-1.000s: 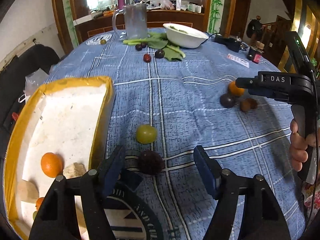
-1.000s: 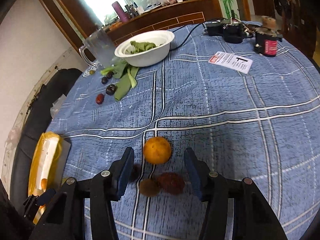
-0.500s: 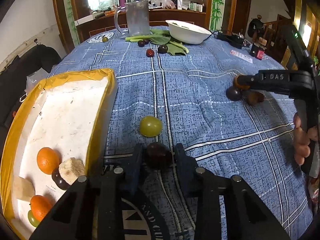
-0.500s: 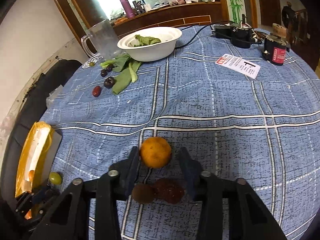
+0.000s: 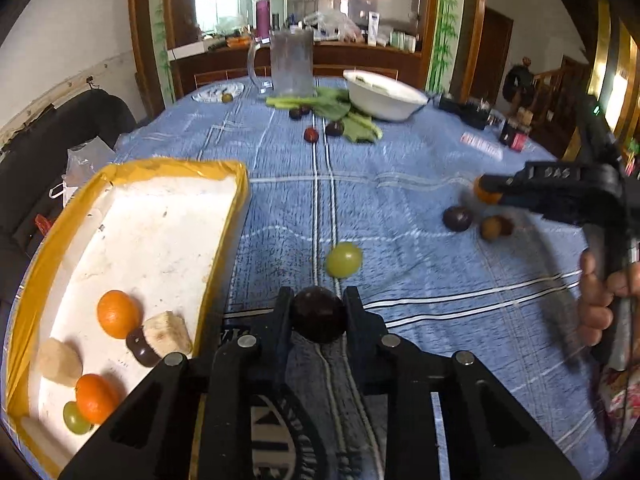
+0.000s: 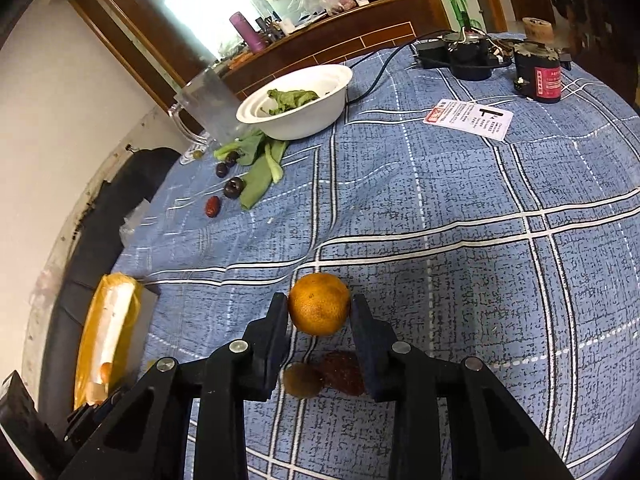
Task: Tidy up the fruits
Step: 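Grasp a dark plum with the left tool while the right tool grasps an orange, then carry the plum with the left tool while the right tool carries the orange over the tray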
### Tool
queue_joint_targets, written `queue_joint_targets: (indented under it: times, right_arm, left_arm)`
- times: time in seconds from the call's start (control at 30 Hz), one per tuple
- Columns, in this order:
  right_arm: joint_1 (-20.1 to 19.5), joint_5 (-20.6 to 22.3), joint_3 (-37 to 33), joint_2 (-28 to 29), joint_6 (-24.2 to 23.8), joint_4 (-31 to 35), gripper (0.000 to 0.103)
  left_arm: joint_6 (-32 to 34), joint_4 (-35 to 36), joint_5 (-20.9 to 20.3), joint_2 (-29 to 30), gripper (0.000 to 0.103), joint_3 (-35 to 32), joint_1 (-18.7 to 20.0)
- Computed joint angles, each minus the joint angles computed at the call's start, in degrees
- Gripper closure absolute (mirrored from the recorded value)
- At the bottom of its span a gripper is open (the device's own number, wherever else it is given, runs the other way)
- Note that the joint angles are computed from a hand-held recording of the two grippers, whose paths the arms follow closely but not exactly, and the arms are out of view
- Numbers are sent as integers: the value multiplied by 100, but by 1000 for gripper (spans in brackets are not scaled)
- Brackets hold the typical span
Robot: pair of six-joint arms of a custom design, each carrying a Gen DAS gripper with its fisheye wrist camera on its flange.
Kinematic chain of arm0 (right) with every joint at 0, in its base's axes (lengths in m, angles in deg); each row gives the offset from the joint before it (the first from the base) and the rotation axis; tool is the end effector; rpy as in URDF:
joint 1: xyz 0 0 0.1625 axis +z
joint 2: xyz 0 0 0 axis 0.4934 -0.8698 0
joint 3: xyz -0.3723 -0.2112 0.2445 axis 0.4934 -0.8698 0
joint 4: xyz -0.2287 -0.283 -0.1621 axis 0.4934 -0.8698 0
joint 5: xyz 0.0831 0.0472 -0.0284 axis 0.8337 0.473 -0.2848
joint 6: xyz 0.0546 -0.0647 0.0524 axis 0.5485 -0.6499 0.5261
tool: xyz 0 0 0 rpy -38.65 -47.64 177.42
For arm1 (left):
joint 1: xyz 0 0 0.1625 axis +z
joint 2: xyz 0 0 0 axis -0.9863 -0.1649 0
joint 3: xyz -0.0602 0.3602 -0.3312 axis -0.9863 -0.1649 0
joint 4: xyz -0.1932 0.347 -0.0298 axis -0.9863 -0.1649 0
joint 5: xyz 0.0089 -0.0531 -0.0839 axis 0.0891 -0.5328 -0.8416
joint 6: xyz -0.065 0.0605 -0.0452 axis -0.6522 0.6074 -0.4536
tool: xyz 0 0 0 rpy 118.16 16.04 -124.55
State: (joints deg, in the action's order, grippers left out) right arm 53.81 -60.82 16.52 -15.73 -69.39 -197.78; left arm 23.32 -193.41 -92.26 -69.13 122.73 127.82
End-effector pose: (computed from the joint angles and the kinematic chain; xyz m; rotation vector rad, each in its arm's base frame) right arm 0.0307 -0.8290 0.3194 0.3028 -2.8120 0.8056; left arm -0.3505 -0.6967 0.0414 0.3944 2.2594 -0.8658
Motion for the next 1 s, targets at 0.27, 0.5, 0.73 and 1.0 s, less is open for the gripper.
queue_joint_targets:
  times: [0.27, 0.5, 0.73, 1.0]
  right_arm:
    - [-4, 471, 135, -120, -10, 236, 69]
    - [44, 789, 364, -231, -232, 404, 69]
    - [25, 1299, 481, -317, -180, 943, 68]
    - [423, 1083, 1085, -450, -353, 538, 68]
  left_arm:
    - [66, -695, 225, -141, 79, 428, -272]
    - [-50, -1046, 448, -361, 79, 761, -417]
    - [-389, -1212, 697, -666, 79, 1158, -453]
    - [-439, -950, 840, -1095, 79, 1325, -244]
